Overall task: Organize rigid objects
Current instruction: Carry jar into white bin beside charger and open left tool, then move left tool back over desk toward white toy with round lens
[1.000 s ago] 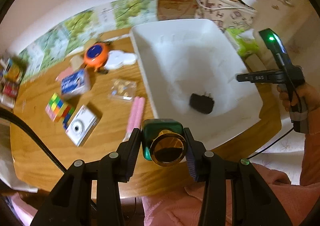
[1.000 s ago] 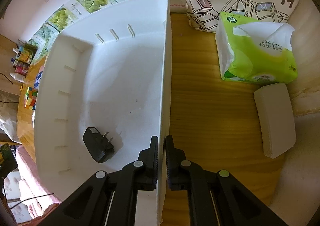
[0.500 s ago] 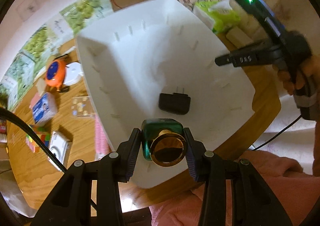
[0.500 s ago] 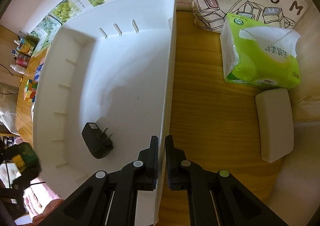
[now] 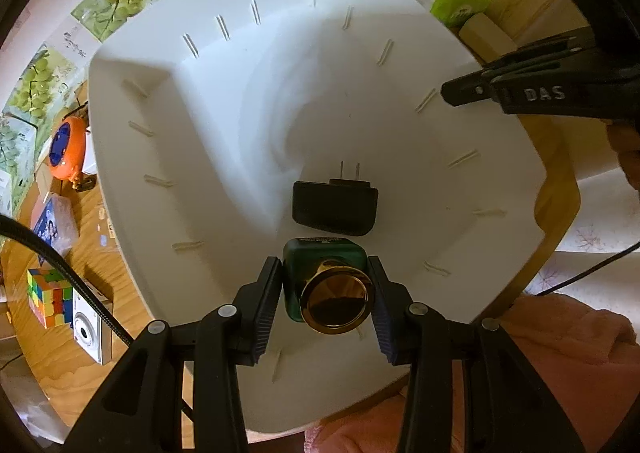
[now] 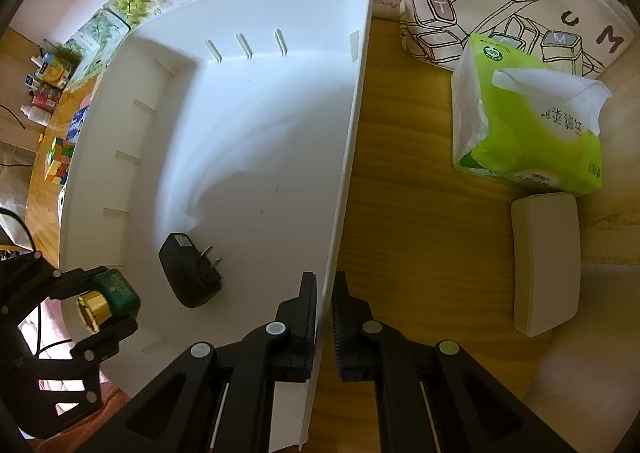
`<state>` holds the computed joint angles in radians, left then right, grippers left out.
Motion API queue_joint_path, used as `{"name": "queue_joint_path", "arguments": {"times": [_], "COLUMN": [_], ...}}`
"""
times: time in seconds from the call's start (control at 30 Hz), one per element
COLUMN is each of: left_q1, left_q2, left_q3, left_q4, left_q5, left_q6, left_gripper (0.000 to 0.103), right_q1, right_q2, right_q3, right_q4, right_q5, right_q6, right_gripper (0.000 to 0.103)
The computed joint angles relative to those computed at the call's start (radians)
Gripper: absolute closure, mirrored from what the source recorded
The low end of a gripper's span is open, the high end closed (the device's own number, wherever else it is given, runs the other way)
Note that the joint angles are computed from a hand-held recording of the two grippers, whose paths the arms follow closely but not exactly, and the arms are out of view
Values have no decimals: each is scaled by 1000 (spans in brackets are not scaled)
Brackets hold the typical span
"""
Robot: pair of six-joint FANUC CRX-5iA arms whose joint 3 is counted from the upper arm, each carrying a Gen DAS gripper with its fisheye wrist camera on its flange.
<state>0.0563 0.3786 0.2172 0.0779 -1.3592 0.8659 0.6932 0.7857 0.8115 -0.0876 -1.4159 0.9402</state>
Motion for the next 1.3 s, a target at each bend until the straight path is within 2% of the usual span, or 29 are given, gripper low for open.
{"name": "queue_joint_path", "arguments": {"times": [0.37,0.57,0.67,1.0,1.3], "left_q1": [-5,14,27,88,183], "left_q2": [31,16,7,-34,-54], "left_q3": [14,-4,-6,-23,-19], "left_q4": [-9,45,70,147,228], "left_q5": [-4,20,36,94,149], "left_q6": [9,-3,-2,53,91], "left_gripper": [57,39,35,31,30], "right_q1": [6,6,6,3,-3], "right_q2": [21,25,26,24,-5], "right_q3": [32,36,37,31,-14], "right_q4": [5,7,9,9,3], "right_q5": [-20,-25,-27,-25,4], "right_q6": [-1,-6,-10,-41,-80], "right_gripper": [95,95,95,96,96]}}
